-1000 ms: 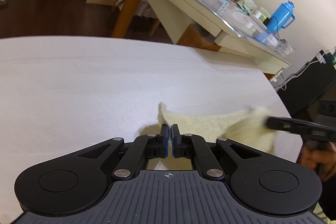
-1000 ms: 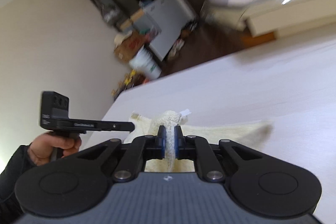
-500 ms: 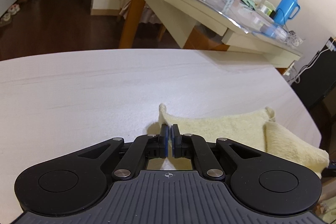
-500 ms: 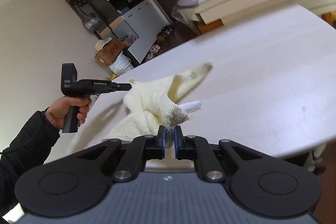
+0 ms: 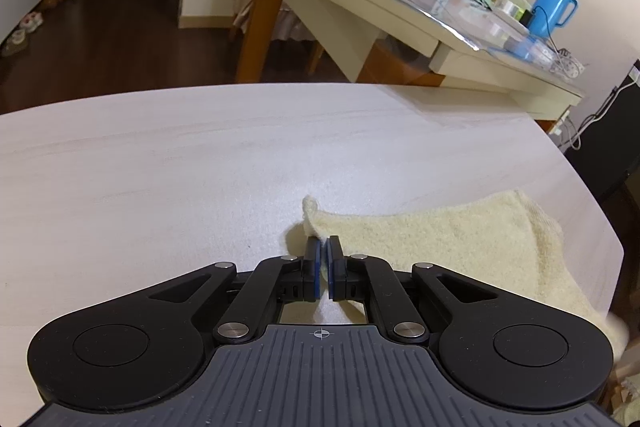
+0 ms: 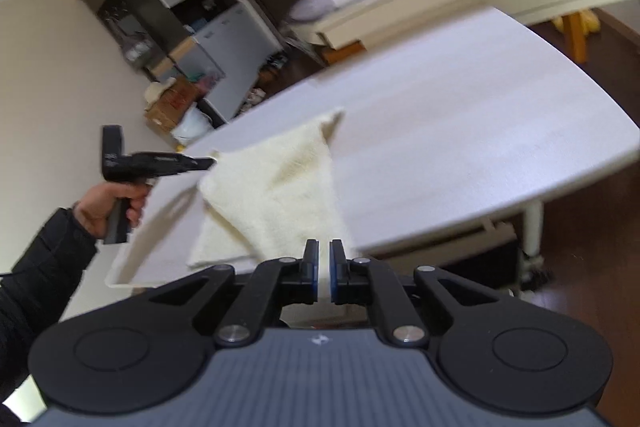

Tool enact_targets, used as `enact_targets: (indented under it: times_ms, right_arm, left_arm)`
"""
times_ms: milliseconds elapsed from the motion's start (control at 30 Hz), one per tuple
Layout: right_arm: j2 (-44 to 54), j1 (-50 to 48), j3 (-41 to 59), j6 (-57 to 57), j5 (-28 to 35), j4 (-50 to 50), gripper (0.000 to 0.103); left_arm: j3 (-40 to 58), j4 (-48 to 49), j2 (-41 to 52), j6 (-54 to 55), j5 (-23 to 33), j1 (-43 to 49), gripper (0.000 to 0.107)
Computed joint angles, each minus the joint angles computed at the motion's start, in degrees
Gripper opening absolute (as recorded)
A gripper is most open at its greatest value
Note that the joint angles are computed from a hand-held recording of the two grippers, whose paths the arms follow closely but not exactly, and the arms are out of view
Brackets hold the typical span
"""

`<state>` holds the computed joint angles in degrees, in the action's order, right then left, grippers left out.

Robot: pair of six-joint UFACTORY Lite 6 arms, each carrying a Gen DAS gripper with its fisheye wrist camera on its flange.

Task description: Fold towel

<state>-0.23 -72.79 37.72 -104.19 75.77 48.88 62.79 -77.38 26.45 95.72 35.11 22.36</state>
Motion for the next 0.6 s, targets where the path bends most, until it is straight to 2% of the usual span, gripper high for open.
enact_targets:
  times_ms: [33,100,200,267,300,367,467,600]
  right_arm:
    - [0.69,0.39,0.30,-0.47,0.06,1.25,0.011]
    - [0.33,3.95,0.09,-1.64,-0.92,4.74,0.019]
    - [0.17,10.57,0.17,-3.58,-3.49,10.00,0.022]
    - [0.98,18.39,0.78,-5.58,-7.76,15.49,0.024]
    - [2.20,23.64,1.74,-6.87,-10.81,19.13,0.032]
    - [6.43,32.71,5.42,-8.23,-16.26,24.42,0.036]
    - [16.62,45.76,15.68,-7.32,-25.62,30.63,0.036]
    - [24.44,51.55,24.20,-4.05,-31.64,32.02,0.036]
  left_arm:
    - [-0.26,-0.20,-0.19,0.21,0.05,-0.06,0.003]
    - [-1.55,-0.36,-1.54,0.78,0.72,0.21,0.005]
    - [-3.08,-0.22,-3.30,1.32,0.63,0.03,0.008]
    - [-3.92,-0.08,-4.35,1.45,-0.23,-0.41,0.014]
    - [-4.09,-0.06,-4.61,1.39,-0.71,-0.72,0.018]
    - [-4.29,-0.01,-5.09,1.42,-1.80,-1.48,0.025]
    - [-4.02,-0.13,-5.23,1.54,-2.33,-2.39,0.028]
    - [-3.04,-0.05,-4.33,1.95,-3.15,-3.02,0.028]
